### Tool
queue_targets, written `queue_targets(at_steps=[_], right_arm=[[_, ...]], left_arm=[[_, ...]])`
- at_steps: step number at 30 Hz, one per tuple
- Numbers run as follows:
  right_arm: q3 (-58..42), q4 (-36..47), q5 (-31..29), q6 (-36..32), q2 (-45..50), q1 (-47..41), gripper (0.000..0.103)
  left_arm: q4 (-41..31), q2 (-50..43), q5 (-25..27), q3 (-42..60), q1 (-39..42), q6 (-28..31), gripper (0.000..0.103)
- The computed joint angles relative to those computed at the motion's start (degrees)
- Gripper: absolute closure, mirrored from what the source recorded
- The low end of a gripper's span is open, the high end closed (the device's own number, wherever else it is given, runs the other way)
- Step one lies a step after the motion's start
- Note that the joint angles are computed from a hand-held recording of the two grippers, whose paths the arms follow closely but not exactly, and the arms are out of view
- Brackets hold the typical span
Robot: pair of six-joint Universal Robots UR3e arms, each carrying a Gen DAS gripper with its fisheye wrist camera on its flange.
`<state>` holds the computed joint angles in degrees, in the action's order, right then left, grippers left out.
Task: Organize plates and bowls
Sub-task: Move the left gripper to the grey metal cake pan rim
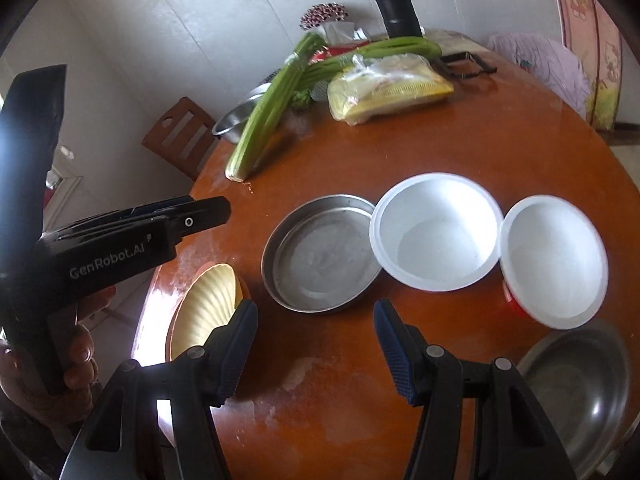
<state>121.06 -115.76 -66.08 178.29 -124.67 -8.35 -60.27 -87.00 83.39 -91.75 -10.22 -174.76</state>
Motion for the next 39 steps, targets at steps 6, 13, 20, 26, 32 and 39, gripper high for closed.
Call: queue_targets(at_steps=[6, 13, 20, 26, 32, 39], right_arm=[[0.1, -8.2, -6.0, 8.0, 8.7, 7.1, 0.043], [-0.8, -15.2, -11.0, 14.7, 15.2, 12.6, 0.043], [-1.4, -18.0, -12.8, 16.8, 18.9, 13.9, 0.043], [-1.6, -18.8, -13.6, 17.9, 20.2, 14.3, 0.043], [-0.5, -20.9, -12.9, 18.5, 21.1, 12.4, 0.043], [-1.0, -21.6, -12.8, 18.3, 23.8, 12.1, 0.043]], left_arm=[[0.2, -6.2, -1.1, 2.7, 1.6, 2.8, 0.062], [-0.8, -15.0, -2.3, 7.9, 1.9, 2.9, 0.062], [-0.4, -20.9, -2.5, 11.9, 2.0, 2.3, 0.062], [-0.2, -22.8, -3.9, 12.5, 2.3, 3.0, 0.062], [0.5, -25.7, -2.4, 13.8, 1.4, 2.0, 0.062], [-1.5, -27.6, -2.1, 15.2, 1.0, 2.1, 0.062]])
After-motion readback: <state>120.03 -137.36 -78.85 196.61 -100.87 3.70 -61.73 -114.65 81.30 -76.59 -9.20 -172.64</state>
